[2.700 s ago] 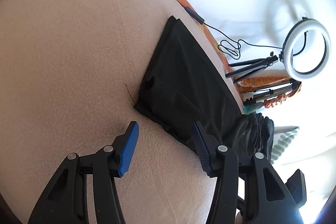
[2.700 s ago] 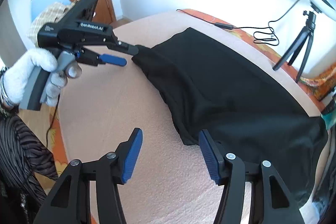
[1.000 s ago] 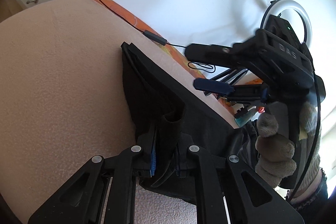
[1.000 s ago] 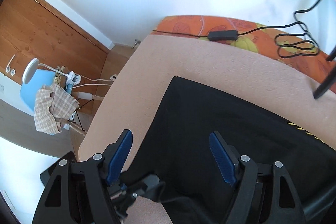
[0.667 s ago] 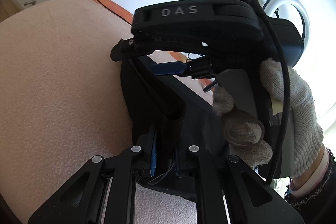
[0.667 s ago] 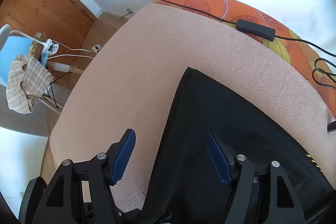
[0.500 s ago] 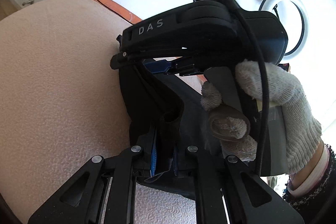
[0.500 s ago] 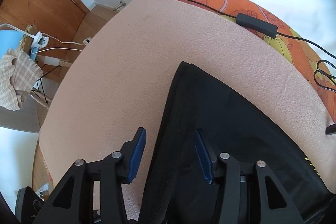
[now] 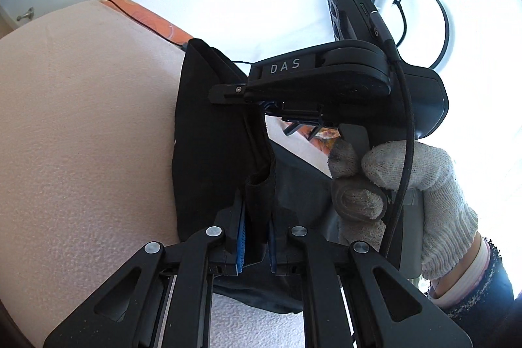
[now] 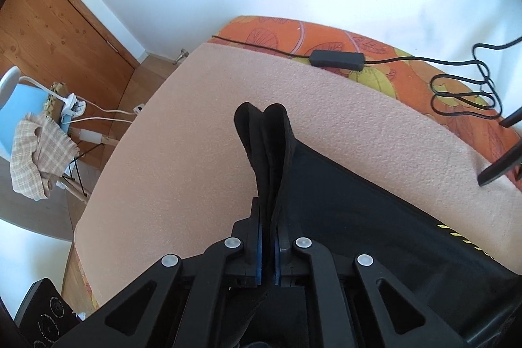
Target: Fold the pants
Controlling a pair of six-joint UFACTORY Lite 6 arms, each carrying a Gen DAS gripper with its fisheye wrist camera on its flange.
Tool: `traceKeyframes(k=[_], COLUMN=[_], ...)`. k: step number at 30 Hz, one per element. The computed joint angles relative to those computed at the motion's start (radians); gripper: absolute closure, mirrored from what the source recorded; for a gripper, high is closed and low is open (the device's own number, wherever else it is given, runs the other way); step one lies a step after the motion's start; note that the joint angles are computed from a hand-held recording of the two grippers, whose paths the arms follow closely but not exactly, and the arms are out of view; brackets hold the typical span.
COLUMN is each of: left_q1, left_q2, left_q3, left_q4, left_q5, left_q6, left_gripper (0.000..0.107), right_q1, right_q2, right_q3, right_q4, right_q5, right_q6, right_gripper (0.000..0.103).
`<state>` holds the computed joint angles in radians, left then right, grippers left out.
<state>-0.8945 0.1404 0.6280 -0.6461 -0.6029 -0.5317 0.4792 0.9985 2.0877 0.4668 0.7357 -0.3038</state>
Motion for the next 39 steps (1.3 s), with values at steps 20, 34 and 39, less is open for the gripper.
traceKeyframes(k=[20, 34, 39], left_q1=[-0.079, -0.079, -0.074], left_q2=[0.212, 0.647, 0.817], left_q3=[0.329, 0.953, 1.188], left_q4=[0.124, 0.380, 0.535], left_q5=[0.064, 0.313, 0.425], left_q6=[0.020, -0.108, -0.239], left_gripper=[0.099, 0.099, 0.099], right_q1=[-0.337, -0.659, -0.743], right_q2=[-0.527, -0.599, -0.542], right_q3=[-0.620, -0.788, -0.802], right_q4=[0.204, 0.272, 0.340], right_q5=[-0.102, -0.069, -0.068], right_q6=[-0.349, -0.627, -0.746], right_gripper=[0.102, 0.102, 0.102])
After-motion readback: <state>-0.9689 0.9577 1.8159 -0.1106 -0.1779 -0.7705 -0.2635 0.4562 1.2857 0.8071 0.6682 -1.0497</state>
